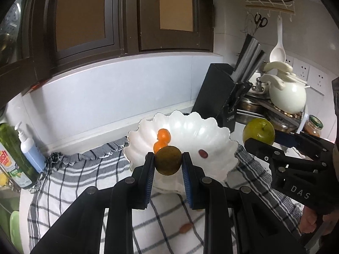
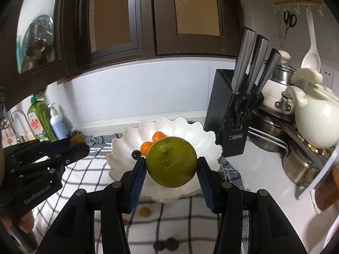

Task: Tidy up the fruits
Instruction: 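Lift and carry the brown fruit with the left tool while the right tool carries the apple to the bowl, then open the left tool over the bowl while the right tool releases the apple inside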

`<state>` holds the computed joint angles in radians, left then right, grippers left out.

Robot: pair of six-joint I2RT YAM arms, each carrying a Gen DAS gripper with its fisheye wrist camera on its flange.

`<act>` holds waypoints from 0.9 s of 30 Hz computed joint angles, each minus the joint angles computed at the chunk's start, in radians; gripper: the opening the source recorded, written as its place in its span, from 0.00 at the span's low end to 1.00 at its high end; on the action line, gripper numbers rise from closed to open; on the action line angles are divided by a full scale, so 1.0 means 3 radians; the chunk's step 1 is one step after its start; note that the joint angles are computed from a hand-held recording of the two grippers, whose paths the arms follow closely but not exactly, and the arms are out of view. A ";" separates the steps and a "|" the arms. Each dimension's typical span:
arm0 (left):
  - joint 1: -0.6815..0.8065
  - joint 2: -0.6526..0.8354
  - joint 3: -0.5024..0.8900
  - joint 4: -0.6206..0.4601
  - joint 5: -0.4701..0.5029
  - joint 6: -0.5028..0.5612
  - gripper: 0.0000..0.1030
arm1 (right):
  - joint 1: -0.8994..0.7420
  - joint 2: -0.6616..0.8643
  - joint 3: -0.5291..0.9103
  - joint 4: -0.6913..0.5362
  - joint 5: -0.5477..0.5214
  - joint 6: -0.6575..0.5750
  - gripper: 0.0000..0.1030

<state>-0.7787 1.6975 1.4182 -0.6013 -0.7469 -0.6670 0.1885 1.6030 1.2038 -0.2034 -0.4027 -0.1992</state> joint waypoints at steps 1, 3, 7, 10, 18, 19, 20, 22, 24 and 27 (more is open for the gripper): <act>0.0037 0.0025 0.0026 0.0017 0.0029 0.0029 0.25 | 0.0019 0.0054 0.0064 -0.0009 0.0036 0.0011 0.49; 0.0100 0.0063 0.0070 0.0045 0.0100 0.0081 0.25 | 0.0056 0.0156 0.0184 -0.0034 0.0099 0.0008 0.49; 0.0231 0.0195 0.0206 0.0074 0.0192 0.0209 0.25 | 0.0099 0.0362 0.0426 -0.0083 0.0186 -0.0003 0.49; 0.0343 0.0291 0.0302 0.0118 0.0307 0.0296 0.25 | 0.0123 0.0541 0.0634 -0.0136 0.0235 -0.0006 0.49; 0.0571 0.0602 0.0595 0.0114 0.0616 0.0405 0.25 | 0.0170 0.1040 0.1247 -0.0378 0.0346 -0.0043 0.49; 0.0600 0.0646 0.0629 0.0117 0.0653 0.0418 0.25 | 0.0176 0.1100 0.1324 -0.0408 0.0360 -0.0053 0.49; 0.0626 0.0676 0.0657 0.0112 0.0687 0.0424 0.25 | 0.0181 0.1168 0.1408 -0.0444 0.0371 -0.0066 0.49; 0.0691 0.0771 0.0735 0.0112 0.0793 0.0433 0.25 | 0.0198 0.1327 0.1614 -0.0544 0.0400 -0.0088 0.49; 0.0755 0.0874 0.0836 0.0083 0.0886 0.0444 0.25 | 0.0205 0.1499 0.1842 -0.0655 0.0408 -0.0120 0.49; 0.0843 0.1021 0.0991 0.0024 0.1055 0.0439 0.25 | 0.0208 0.1791 0.2256 -0.0913 0.0398 -0.0116 0.49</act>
<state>-0.5259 2.0039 1.7154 -0.5941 -0.4305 -0.5352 0.2510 2.1404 1.8806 -0.4773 -0.2834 -0.2339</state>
